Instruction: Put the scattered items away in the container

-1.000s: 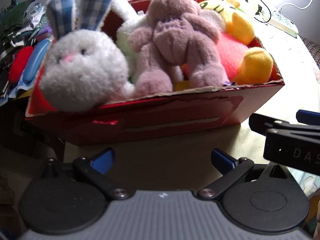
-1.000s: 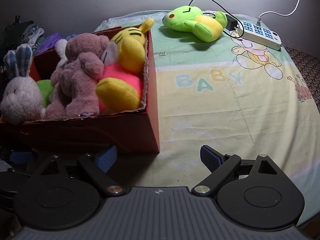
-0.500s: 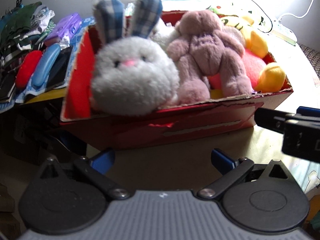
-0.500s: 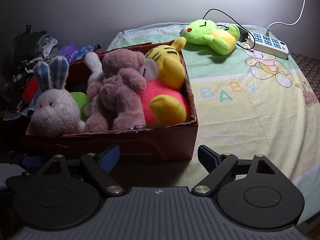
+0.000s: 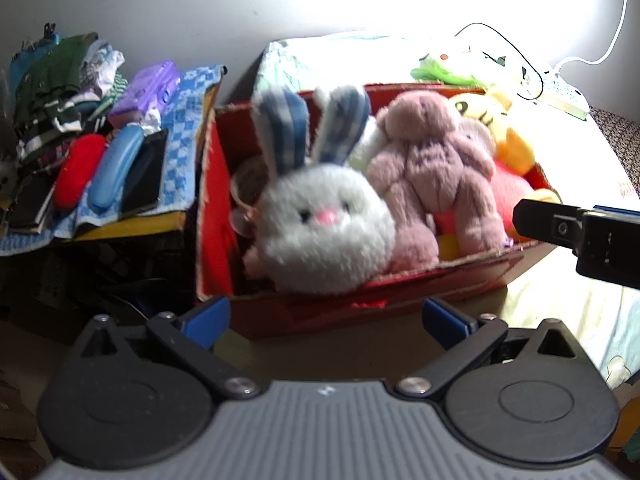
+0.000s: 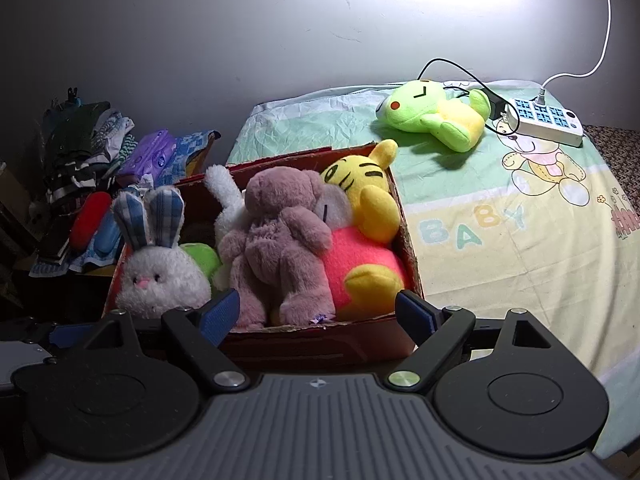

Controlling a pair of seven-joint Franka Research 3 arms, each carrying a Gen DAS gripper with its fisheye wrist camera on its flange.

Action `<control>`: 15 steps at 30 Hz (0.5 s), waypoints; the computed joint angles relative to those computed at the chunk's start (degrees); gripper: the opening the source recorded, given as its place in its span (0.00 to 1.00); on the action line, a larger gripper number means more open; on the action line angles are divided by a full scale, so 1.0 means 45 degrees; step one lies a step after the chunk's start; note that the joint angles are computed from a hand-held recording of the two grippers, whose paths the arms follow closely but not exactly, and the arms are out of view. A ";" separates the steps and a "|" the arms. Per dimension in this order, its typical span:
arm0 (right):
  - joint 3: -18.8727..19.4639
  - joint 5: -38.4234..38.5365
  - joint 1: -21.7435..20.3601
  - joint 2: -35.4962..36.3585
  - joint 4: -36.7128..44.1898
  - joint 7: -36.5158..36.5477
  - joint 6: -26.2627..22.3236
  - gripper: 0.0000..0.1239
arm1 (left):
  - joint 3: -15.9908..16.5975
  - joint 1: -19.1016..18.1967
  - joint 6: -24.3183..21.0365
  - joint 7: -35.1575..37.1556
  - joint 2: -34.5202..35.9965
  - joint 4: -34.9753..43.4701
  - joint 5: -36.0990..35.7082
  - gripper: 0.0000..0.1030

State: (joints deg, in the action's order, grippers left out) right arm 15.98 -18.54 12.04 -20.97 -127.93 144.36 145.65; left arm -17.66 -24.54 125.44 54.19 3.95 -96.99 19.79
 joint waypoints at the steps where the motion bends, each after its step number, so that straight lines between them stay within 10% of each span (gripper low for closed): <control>1: -0.0037 0.0000 -0.0006 0.0035 0.0049 -0.0038 0.0090 0.70 | 0.0016 -0.0001 -0.0075 -0.0051 0.0034 0.0152 0.0075 0.99; 15: -0.0764 0.0325 -0.0006 0.0942 0.1057 -0.1566 0.0312 0.68 | 0.0304 -0.0600 -0.1403 -0.1218 0.1692 0.3086 0.1918 0.99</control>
State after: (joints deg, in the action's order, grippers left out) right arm 12.54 -17.08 12.01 -16.73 -123.17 137.31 147.05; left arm -16.29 -27.24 119.13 48.71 11.57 -83.10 28.42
